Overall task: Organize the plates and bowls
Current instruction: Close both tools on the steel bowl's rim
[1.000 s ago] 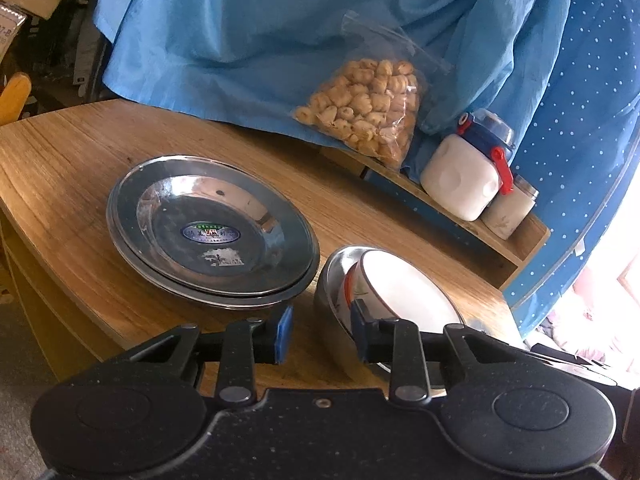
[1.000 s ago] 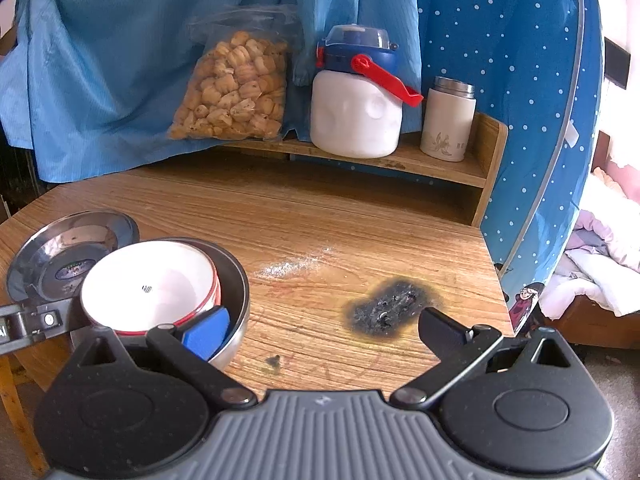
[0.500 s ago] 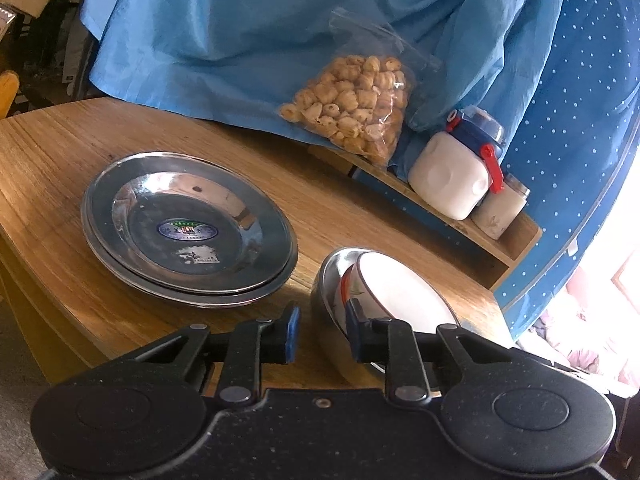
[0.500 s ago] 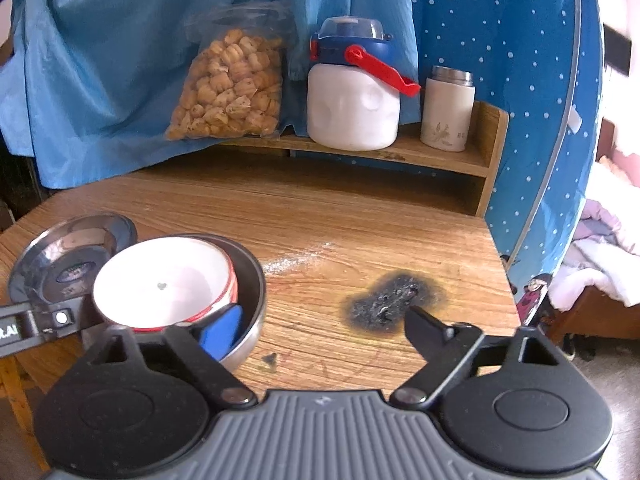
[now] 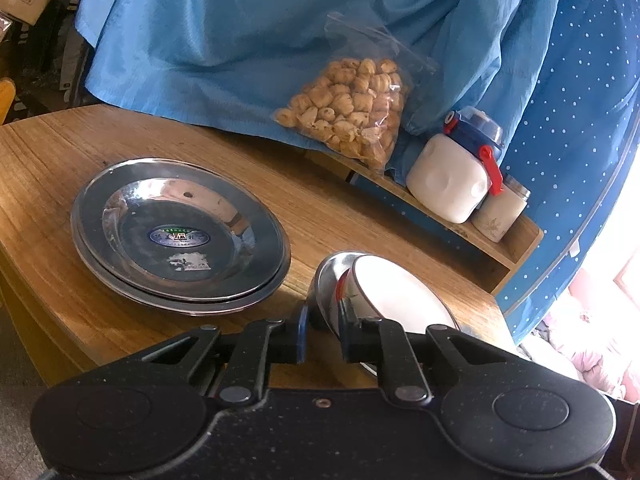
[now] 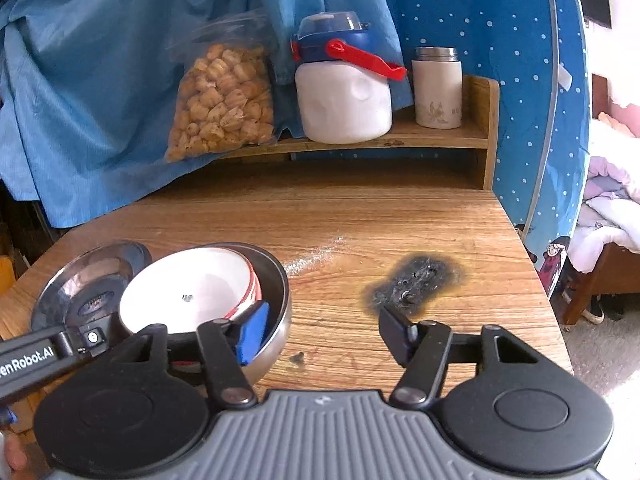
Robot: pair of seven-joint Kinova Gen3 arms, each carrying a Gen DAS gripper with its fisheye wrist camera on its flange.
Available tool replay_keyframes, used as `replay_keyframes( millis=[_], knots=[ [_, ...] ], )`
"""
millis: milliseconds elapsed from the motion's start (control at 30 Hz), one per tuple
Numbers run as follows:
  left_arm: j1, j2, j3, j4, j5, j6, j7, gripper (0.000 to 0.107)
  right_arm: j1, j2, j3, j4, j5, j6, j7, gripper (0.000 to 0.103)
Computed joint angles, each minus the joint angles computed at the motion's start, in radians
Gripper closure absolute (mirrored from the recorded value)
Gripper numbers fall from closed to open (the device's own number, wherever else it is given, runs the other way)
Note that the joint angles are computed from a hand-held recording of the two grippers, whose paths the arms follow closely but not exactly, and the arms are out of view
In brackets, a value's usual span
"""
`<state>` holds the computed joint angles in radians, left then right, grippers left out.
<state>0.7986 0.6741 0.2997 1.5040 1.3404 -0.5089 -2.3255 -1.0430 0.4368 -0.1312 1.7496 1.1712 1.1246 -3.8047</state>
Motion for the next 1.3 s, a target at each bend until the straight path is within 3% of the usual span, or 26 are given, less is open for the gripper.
replay_keyframes(
  millis=[267, 600, 833, 1300],
  knots=[
    [-0.010, 0.017, 0.020, -0.030, 0.039, -0.011, -0.048, 0.089, -0.010, 0.019, 0.006, -0.018, 0.007, 0.020, -0.004, 0.046],
    [-0.003, 0.021, 0.001, -0.025, -0.018, 0.002, 0.017, 0.090, -0.007, 0.017, 0.013, -0.001, 0.024, 0.002, -0.089, 0.048],
    [0.000, 0.021, -0.013, -0.024, -0.031, 0.018, 0.058, 0.090, -0.012, 0.024, 0.008, 0.000, 0.060, -0.003, -0.143, 0.071],
    [-0.011, 0.038, 0.011, -0.058, 0.008, 0.003, -0.031, 0.091, 0.008, 0.015, 0.005, 0.025, 0.086, -0.038, -0.225, 0.071]
  ],
)
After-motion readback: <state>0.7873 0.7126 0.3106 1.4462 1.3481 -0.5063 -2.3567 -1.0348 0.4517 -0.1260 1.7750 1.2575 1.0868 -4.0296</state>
